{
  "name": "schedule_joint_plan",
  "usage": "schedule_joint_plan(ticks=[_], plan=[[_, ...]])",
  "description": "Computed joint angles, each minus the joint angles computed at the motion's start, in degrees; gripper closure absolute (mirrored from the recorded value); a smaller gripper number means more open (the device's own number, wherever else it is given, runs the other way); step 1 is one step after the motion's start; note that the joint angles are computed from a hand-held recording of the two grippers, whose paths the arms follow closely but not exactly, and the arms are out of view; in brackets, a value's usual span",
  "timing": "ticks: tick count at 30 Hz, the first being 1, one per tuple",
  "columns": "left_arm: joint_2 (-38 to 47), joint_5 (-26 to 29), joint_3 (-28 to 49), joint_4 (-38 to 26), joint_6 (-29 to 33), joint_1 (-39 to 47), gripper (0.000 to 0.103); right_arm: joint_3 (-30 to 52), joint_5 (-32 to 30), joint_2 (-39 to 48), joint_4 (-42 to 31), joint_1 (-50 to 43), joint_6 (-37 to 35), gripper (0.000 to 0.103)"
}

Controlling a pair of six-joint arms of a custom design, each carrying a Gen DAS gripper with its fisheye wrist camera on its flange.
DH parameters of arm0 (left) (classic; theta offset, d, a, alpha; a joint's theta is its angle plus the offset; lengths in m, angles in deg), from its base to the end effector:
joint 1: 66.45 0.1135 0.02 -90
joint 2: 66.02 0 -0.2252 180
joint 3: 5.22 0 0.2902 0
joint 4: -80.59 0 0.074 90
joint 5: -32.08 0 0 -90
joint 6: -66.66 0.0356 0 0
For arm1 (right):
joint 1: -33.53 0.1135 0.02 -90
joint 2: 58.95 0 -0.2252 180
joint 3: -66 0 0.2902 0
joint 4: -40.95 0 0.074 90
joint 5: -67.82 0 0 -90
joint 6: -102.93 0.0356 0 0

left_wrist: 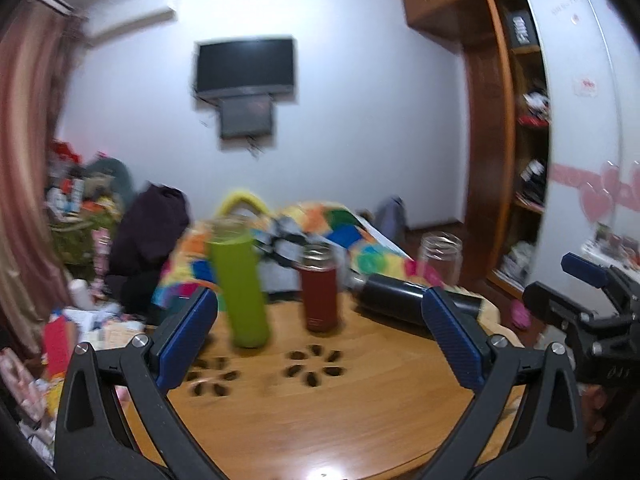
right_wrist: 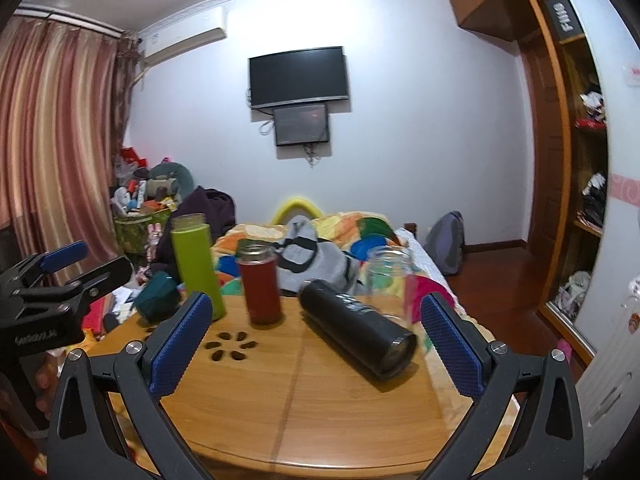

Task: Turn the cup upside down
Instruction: 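Move the left tool toward the black thermos lying on the table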

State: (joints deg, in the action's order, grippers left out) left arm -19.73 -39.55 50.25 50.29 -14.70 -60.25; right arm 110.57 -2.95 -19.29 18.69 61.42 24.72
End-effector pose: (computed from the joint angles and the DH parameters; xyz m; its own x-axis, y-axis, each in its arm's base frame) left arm 0.2512 0.0160 0.2837 -0.3256 0.1080 -0.9393 0.2414 0.9700 0.0279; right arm 0.2163 0.1012 0.2500 -0.2915 0.0640 -0.9544 -0.1065 0.9894 0.0989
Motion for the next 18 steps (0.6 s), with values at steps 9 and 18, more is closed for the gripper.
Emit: schedule_joint_plan(ticks=[9,18], plan=[[44.1,-15.4,35.9,-12.8,-3.7,-19.7,0.000,-6.0,-8.0,-1.3,1.3,-14.1,0.3,0.000],[68.5,-21.0,61.3,-25.4,-7.8,-26.1,0.000,-7.7,-12.3,1.8,4.8,-18.4,-0.7,0.000]])
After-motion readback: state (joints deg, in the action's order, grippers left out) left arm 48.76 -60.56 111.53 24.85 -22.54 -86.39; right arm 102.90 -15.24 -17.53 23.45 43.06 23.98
